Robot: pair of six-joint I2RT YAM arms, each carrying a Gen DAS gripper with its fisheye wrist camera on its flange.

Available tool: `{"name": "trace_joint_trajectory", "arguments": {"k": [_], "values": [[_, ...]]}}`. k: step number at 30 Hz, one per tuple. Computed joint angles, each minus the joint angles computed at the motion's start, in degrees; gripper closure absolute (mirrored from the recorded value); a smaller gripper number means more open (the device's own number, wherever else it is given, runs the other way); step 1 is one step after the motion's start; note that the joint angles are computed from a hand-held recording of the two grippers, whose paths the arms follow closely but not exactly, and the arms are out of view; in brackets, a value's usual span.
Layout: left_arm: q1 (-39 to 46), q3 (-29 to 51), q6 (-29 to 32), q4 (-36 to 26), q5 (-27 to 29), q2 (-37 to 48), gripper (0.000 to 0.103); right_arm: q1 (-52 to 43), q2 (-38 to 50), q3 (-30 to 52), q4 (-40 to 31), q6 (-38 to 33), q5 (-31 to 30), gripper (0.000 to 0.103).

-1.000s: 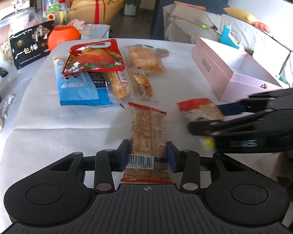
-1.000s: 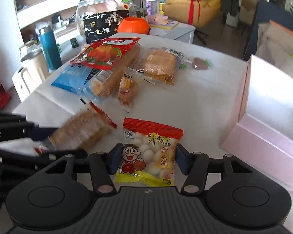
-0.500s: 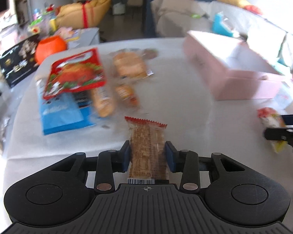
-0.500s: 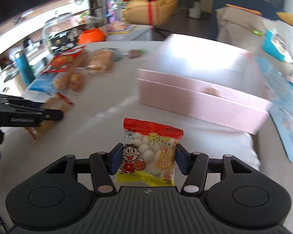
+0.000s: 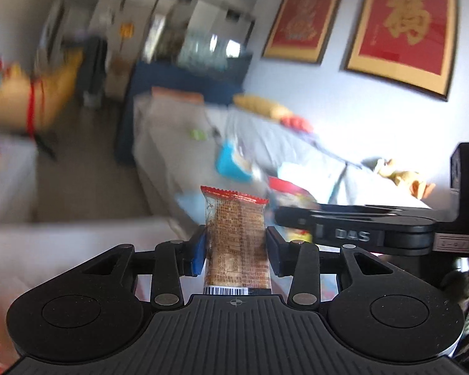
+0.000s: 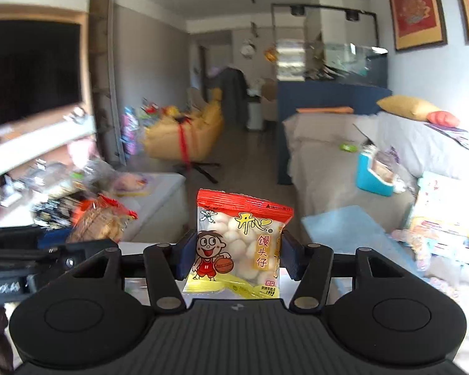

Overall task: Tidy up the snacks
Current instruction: 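Carry both snacks over the pink box and open both tools to drop them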

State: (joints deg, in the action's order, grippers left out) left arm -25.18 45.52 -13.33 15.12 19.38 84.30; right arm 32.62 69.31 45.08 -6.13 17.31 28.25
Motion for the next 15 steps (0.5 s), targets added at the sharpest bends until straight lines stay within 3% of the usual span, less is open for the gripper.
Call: {"name": "trace_joint_trajectory", "arguments": {"k": [2, 5, 8, 10, 13, 15], "values": [[-0.54, 3.32, 0.27, -0.74, 0.69, 8.35, 0.059, -3.33, 6.14, 0.6, 0.37, 1.24, -3.35, 0.048], [0.85, 6.14, 2.16, -1.35, 1.29, 13.72, 0.059, -7.71, 12.64, -0.36, 1.75, 2.72, -9.78, 0.047], [5.15, 6.67, 4.32, -1.02, 2.07, 13.97, 0.059, -8.3, 14.7, -3.16, 5.1, 2.6, -11.52, 0.044], [7.54, 7.05, 5.27, -1.56, -0.35, 13.46, 0.059, -8.0, 14.57, -4.33, 6.26, 2.06, -11.34, 0.043], [11.49, 4.04, 4.48, -3.19, -6.66, 10.44, 0.059, -5.37, 13.81, -5.7, 7.56, 1.3, -10.24, 0.036], [14.93, -1.95, 3.46, -0.61, -6.19, 7.08, 0.059, -4.42, 14.38, -5.16, 8.25, -0.79, -9.99, 0.031]]}}
